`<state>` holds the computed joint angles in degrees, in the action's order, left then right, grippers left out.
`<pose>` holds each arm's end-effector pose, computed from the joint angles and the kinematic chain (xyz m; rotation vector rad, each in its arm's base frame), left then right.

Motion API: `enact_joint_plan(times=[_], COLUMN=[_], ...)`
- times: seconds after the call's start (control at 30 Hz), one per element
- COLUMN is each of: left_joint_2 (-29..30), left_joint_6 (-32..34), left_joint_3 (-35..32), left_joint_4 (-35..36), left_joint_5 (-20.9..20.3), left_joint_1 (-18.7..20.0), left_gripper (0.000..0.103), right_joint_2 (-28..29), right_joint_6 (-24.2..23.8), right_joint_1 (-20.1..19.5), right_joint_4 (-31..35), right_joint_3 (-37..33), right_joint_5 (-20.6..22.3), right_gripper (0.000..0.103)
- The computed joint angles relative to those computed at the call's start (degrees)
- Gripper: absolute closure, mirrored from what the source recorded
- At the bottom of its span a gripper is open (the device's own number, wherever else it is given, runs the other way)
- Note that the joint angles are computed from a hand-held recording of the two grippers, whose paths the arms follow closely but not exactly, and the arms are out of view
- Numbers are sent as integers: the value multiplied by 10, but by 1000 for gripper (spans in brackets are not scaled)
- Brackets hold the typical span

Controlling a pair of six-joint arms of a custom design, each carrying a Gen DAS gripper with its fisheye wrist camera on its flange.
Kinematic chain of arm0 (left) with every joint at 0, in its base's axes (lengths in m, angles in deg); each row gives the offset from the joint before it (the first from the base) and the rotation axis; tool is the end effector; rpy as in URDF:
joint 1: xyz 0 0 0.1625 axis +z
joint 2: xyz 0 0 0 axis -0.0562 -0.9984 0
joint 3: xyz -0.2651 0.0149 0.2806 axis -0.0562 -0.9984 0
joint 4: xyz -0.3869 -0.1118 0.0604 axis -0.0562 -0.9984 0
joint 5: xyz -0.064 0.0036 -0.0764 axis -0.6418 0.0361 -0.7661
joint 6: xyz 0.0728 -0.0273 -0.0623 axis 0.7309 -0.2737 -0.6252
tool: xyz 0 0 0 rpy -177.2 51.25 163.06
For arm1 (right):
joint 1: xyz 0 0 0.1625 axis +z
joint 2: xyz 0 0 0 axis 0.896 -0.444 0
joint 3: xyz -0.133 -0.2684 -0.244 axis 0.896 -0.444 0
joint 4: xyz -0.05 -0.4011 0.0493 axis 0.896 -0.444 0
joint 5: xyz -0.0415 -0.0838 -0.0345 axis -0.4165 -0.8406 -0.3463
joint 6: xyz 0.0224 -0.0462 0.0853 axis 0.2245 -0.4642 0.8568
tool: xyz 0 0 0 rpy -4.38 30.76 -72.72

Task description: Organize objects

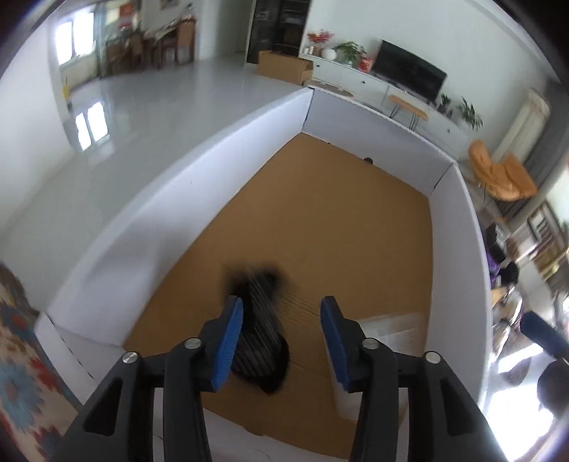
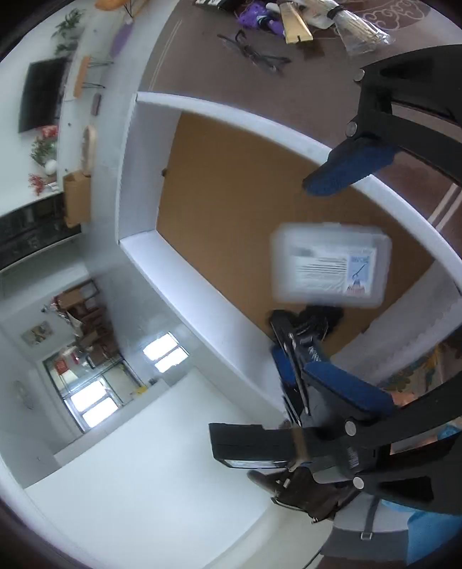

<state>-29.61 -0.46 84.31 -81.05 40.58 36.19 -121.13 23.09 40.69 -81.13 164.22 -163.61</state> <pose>-0.2434 -0.4130 0.1688 -0.2494 2.2830 -0.9204 0.2379 -0.4464 0.2569 0.9968 -2.7719 0.4376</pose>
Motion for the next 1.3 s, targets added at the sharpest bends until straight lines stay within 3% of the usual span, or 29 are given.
enact_joint_plan(times=[0.1, 0.2, 0.27, 0.33, 0.4, 0.47, 0.53, 0.6, 0.63, 0.73, 0.8, 0.83, 0.97, 1.13, 1.3], left_joint_2=[26, 69, 115, 169, 228, 280, 344, 386, 410, 458, 474, 477, 485, 484, 496], left_joint_6=[3, 95, 213, 318, 392, 440, 462, 464, 460, 449, 459, 468, 469, 470, 494], left_joint_3=[-11, -18, -31, -55, -86, -115, -152, -171, -185, -218, -226, -229, -241, -228, -240], left_joint_4=[-16, -112, -230, -329, -389, -423, -425, -423, -415, -389, -405, -412, -401, -417, -417], left_joint_5=[18, 25, -6, -53, -102, -135, -152, -142, -129, -113, -104, -102, -96, -99, -104], left_joint_1=[-16, -47, -67, -91, -110, -114, -115, -114, -111, -95, -82, -76, -52, -53, -42], left_gripper=[45, 44, 39, 17, 8, 7, 7, 7, 7, 7, 7, 7, 7, 7, 7], right_joint_2=[-32, -75, -95, -99, -108, -136, -185, -218, -215, -168, -170, -175, -159, -157, -176], right_joint_6=[-31, -82, -131, -178, -222, -239, -203, -135, -133, -178, -174, -177, -171, -182, -150], right_joint_1=[-20, -60, -98, -145, -211, -267, -312, -335, -342, -335, -355, -381, -380, -381, -401], right_joint_4=[-86, -210, -308, -398, -471, -500, -468, -404, -408, -479, -463, -452, -438, -441, -382], right_joint_3=[41, 93, 132, 164, 194, 213, 215, 193, 185, 168, 159, 154, 142, 145, 134], right_joint_5=[-13, -36, -72, -128, -163, -161, -161, -139, -133, -180, -172, -147, -170, -174, -144], right_gripper=[8, 0, 0, 0, 0, 0, 0, 0, 0, 0, 0, 0, 0, 0, 0])
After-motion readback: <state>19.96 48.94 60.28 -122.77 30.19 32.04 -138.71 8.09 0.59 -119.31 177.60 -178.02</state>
